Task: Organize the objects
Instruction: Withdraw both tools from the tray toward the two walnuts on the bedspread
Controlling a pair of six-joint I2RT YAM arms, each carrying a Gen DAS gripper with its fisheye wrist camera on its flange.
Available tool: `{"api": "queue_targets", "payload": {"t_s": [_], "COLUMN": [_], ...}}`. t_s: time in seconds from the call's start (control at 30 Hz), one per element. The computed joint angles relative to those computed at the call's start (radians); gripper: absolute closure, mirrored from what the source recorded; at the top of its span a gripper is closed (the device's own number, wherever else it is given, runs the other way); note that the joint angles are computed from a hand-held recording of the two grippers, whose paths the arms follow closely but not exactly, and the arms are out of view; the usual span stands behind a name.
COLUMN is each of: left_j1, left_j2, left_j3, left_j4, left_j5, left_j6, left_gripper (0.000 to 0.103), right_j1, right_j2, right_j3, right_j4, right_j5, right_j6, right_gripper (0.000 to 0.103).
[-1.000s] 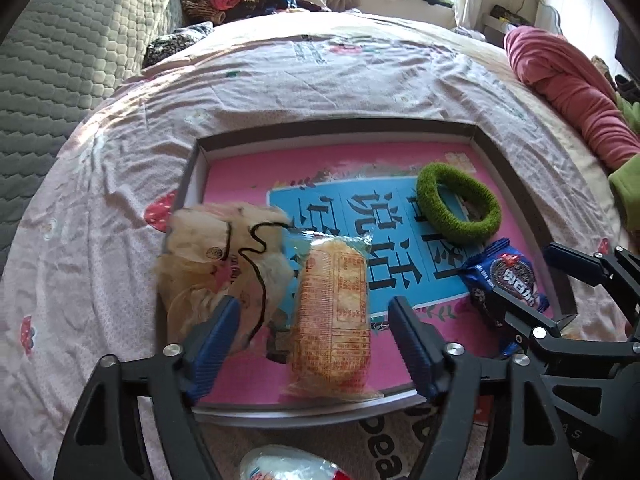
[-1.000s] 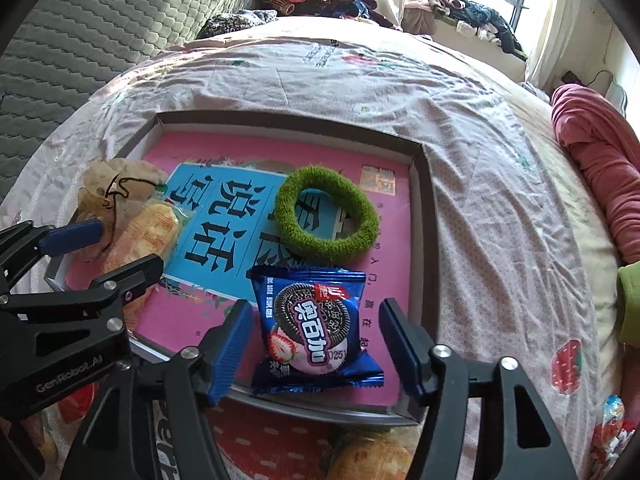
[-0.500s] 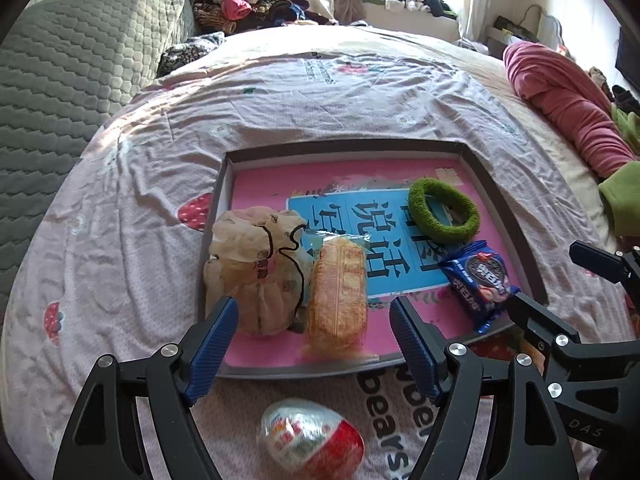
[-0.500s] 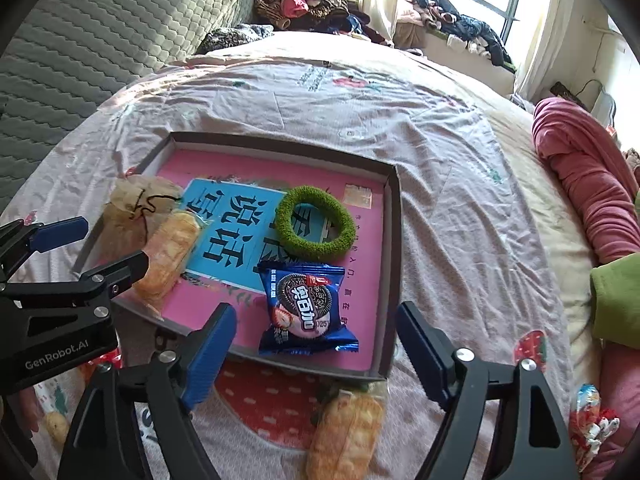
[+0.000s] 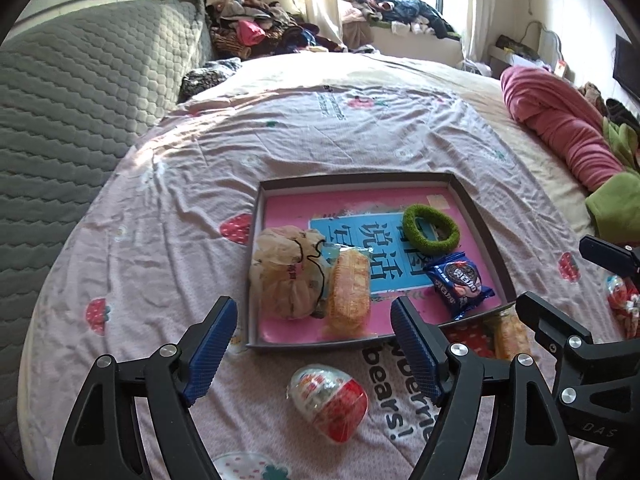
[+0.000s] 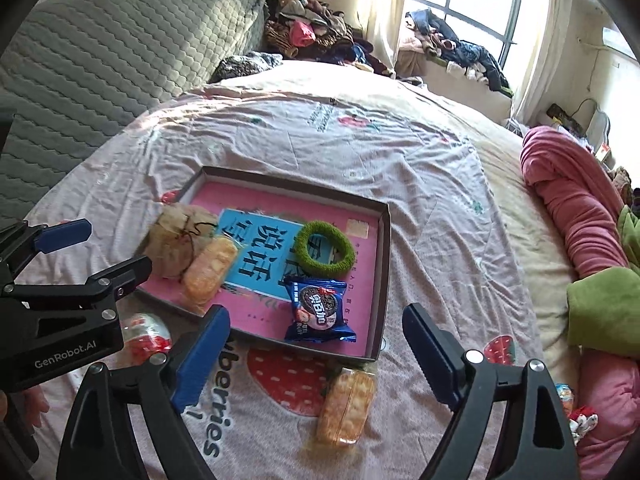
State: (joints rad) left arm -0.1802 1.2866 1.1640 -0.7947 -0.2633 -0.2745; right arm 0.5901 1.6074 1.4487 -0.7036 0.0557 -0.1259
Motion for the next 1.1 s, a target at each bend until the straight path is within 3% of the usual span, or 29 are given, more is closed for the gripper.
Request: {"api": "queue_targets", "payload": {"t_s": [0.23, 0.47, 0.9, 1.1], "left_j1": [-0.025, -0.061, -0.135, -0.233], "left_j2": [-0.093, -0.183, -0.312, -0.379], "left_j3": [0.012, 0.032, 0.072, 0.064], "left_j4": [-0.094, -0.186, -0.344, -0.422], "left_j5": [-0.04, -0.089, -0.162, -0.219], "left_j6": [-0.026, -0.054, -0.109, -0.188], "left_gripper": [0.023, 0.023, 0.022, 0.022], "right_j1": [0.027, 0.047, 0.104, 0.131], "right_j2": [-0.102, -0.188, -0.342, -0.426], "right_j3": [-0.01, -0.021, -0.041, -0.068], "right_j4": [-0.05, -0.092, -0.184, -0.229], "right_j5": [0.014, 0.015, 0.031, 0.049], "right_j6": [0.019, 0.048, 0.09, 0.102], "right_gripper": [0.013, 0.003, 0.001, 0.001]}}
